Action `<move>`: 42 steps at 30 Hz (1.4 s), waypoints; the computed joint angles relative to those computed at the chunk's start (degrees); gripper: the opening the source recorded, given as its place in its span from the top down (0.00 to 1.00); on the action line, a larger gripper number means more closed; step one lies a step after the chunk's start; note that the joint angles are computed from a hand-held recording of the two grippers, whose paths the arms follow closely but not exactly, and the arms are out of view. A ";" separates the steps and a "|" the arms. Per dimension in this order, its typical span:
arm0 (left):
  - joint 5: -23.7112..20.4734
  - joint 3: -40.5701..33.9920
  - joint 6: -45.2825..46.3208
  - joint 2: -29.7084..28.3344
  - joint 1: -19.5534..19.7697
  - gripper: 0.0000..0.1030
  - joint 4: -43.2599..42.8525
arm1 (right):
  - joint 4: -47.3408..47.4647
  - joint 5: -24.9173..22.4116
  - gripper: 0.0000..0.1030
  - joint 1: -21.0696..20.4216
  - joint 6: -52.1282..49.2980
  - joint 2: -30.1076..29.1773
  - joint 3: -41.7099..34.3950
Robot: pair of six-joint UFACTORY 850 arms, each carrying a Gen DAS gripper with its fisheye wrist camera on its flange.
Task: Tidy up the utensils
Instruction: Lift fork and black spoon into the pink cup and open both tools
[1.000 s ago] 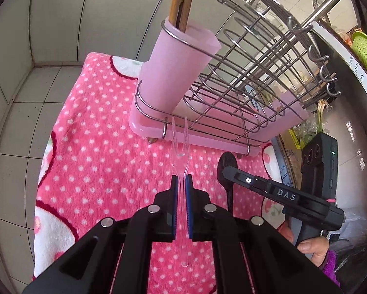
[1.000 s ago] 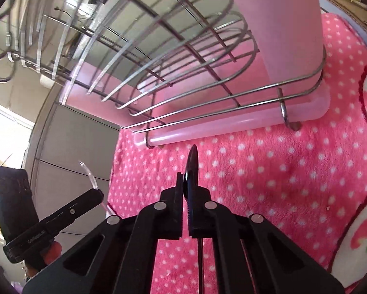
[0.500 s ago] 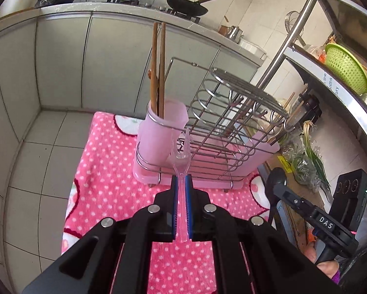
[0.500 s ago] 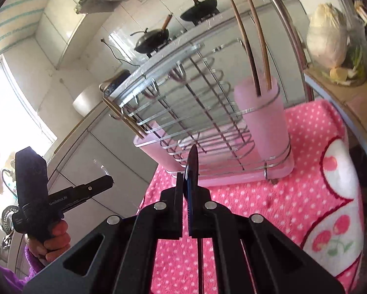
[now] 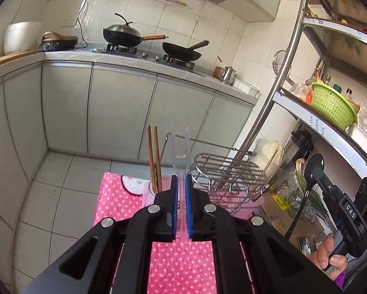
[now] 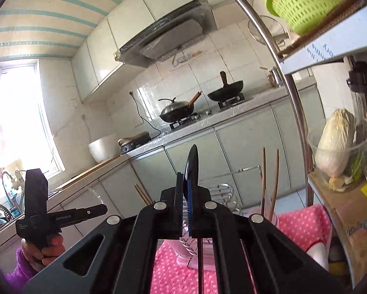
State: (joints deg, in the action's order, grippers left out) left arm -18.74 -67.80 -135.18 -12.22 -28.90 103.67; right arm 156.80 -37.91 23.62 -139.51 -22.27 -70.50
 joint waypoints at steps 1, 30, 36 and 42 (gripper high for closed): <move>-0.76 -0.34 -0.22 0.20 -0.03 0.95 0.63 | 1.04 -0.49 0.97 0.02 -1.51 -0.03 -0.36; -8.12 -10.73 3.07 -12.20 1.61 0.95 1.28 | 11.31 -7.75 0.97 -1.47 -19.80 -8.38 -10.93; -8.04 -10.63 0.21 -13.15 1.93 0.95 4.02 | 11.66 -8.45 0.97 -1.46 -21.31 -10.95 -12.71; -6.92 -11.68 -0.06 -14.75 2.45 0.95 3.68 | 12.75 -10.65 0.97 -1.59 -23.59 -12.43 -13.51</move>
State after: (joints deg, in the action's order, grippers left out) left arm -25.65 -79.47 -135.24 -26.98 -26.44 107.35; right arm 169.55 -48.55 22.03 -163.10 -34.70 -84.01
